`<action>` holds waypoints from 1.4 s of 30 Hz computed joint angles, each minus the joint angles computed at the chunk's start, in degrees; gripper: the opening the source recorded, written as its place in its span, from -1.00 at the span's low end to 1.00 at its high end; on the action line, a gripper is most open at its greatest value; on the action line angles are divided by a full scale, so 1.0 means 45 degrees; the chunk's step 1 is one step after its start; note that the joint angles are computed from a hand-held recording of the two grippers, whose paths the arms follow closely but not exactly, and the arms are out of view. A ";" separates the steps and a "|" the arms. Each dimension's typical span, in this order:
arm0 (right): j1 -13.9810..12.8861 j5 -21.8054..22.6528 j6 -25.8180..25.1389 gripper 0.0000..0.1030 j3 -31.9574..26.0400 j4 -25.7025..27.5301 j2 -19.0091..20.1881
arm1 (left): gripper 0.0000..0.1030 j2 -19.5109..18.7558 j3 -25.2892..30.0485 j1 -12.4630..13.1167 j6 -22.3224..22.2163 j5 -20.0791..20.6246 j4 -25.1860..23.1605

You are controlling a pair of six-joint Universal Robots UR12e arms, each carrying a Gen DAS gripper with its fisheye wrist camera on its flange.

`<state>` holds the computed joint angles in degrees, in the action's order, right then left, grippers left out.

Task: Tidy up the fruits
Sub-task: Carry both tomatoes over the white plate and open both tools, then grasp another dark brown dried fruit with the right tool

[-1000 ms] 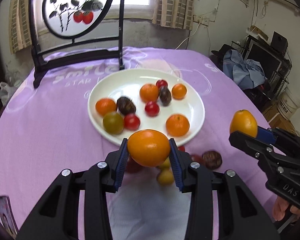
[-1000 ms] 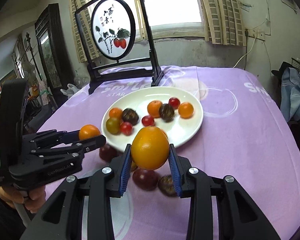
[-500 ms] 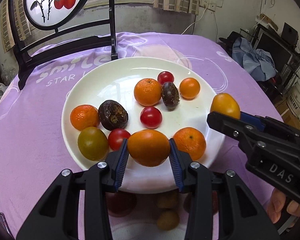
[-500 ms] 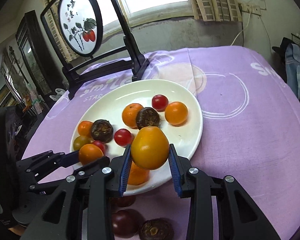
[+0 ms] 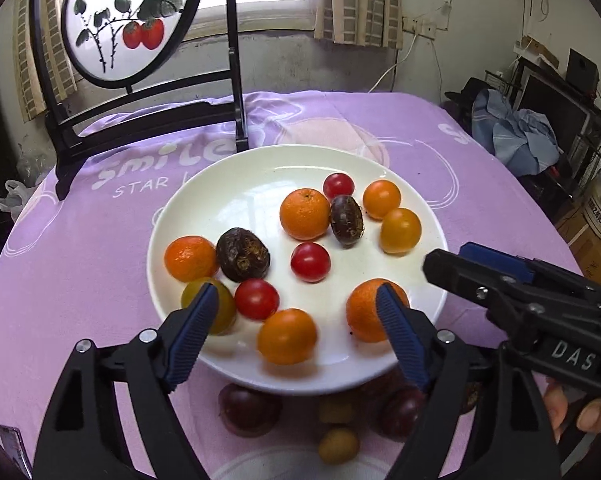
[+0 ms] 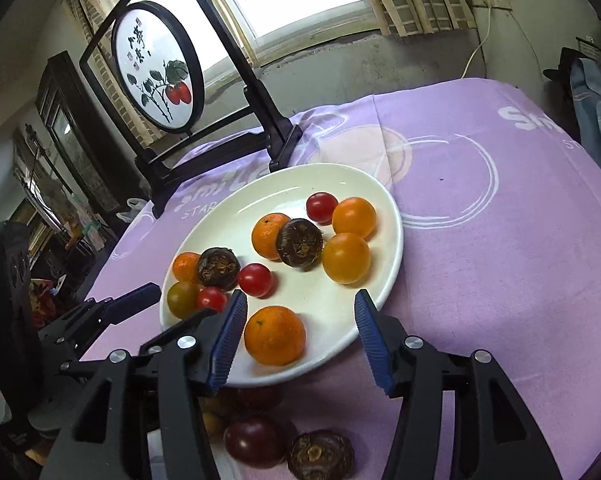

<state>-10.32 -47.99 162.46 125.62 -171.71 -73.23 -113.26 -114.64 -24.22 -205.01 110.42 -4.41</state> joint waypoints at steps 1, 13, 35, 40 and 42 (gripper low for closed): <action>-0.0062 0.0007 0.0003 0.11 0.0040 0.0043 -0.0060 | 0.58 0.0094 -0.0118 -0.0004 -0.0138 0.0008 0.0094; -0.0734 -0.0093 -0.1471 0.17 0.1411 0.0455 -0.1170 | 0.75 0.1280 -0.2034 0.0166 -0.2034 -0.0588 0.0323; 0.0604 -0.4526 -0.3451 0.21 0.2293 -0.1440 -0.0999 | 0.77 0.1203 -0.2988 -0.0158 -0.2019 -0.1099 0.0981; 0.0726 -0.4375 -0.3502 -0.20 0.2084 -0.1445 -0.0831 | 0.77 0.1127 -0.2925 -0.0191 -0.1740 -0.1119 0.1037; 0.0716 -0.4524 -0.3403 -0.20 0.2257 -0.1954 -0.0854 | 0.77 0.1088 -0.2890 -0.0227 -0.1639 -0.1086 0.1026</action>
<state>-7.09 -68.34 147.15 135.77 -180.50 -77.08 -108.37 -127.64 -25.24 -212.38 105.54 0.20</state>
